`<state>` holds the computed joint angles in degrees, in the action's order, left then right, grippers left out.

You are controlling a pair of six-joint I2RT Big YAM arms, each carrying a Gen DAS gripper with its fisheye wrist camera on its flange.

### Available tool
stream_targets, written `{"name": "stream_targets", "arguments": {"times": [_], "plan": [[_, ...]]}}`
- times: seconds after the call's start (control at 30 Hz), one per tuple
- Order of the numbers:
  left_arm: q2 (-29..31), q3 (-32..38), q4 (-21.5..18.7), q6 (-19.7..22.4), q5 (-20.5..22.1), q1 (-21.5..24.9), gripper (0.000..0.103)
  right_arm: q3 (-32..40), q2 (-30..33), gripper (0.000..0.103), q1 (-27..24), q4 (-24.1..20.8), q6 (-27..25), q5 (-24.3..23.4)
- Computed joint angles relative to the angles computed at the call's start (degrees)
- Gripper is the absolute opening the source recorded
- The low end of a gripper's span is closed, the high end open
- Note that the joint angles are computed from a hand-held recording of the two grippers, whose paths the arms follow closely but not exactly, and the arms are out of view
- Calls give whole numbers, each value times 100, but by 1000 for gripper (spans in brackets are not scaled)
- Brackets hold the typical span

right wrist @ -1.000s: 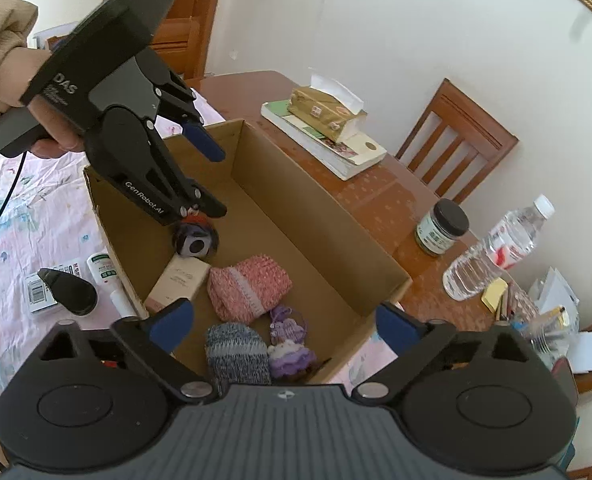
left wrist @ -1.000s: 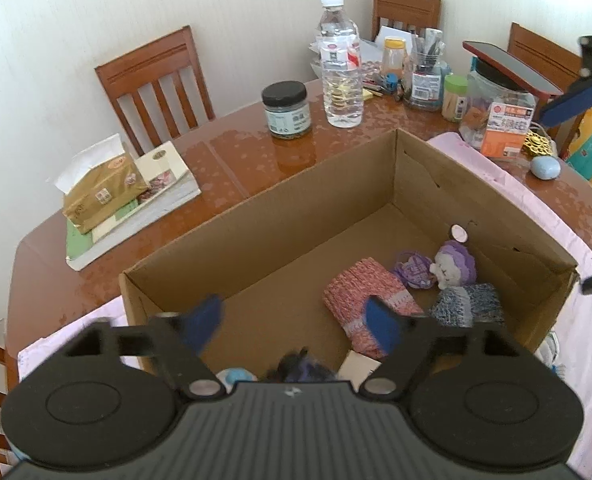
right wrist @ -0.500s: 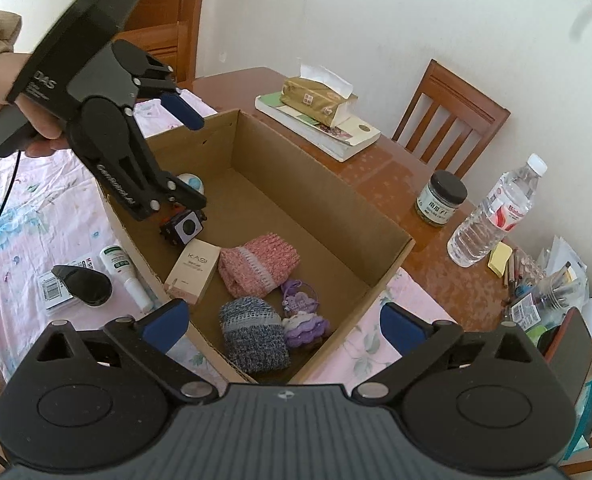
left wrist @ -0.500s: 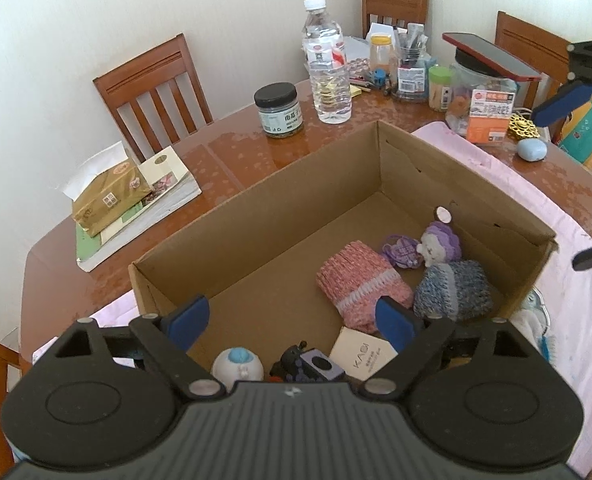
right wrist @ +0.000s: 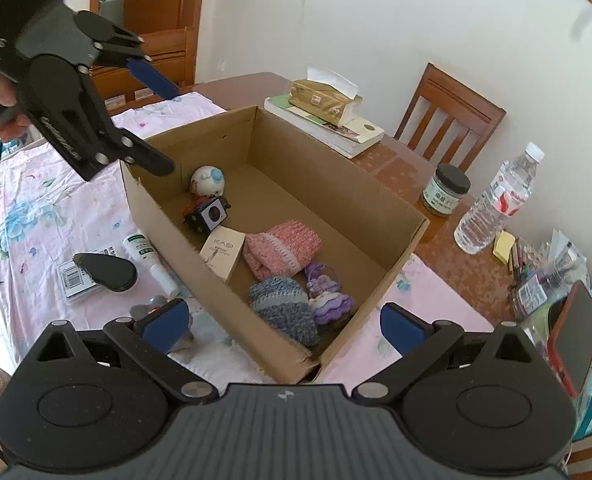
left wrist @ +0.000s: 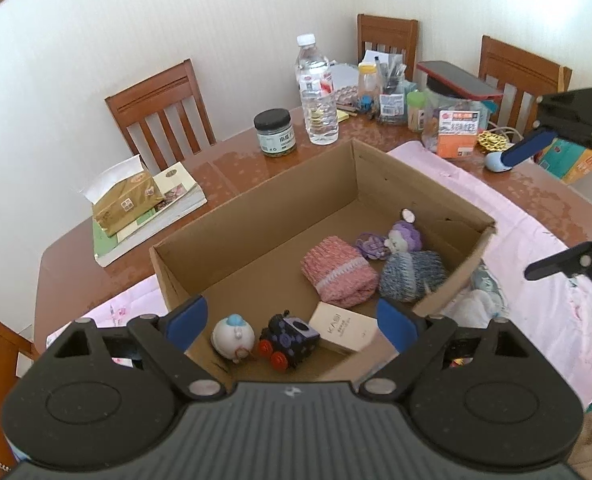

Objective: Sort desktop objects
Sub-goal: 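Withdraw both tools toward the black oval paddle and card package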

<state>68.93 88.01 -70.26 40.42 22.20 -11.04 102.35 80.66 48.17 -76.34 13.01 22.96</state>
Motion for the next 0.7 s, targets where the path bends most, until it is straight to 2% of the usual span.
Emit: {"name": "stream_targets", "arguments": {"times": [0.1,0.37,0.57,0.7], "plan": [[-167,-100,-108,96,155,128,92,-202,-144,103,97,126,265,45],[-606,-567,-304,380,193,351,93,-679,-401,103,363,261,973,79],[-870,-1048,-387,289,207,509,93,-902,-525,103,618,270,1400,274],[-1017,-1408,-313,217,17,495,93,-1022,-576,103,726,294,1738,332]]}}
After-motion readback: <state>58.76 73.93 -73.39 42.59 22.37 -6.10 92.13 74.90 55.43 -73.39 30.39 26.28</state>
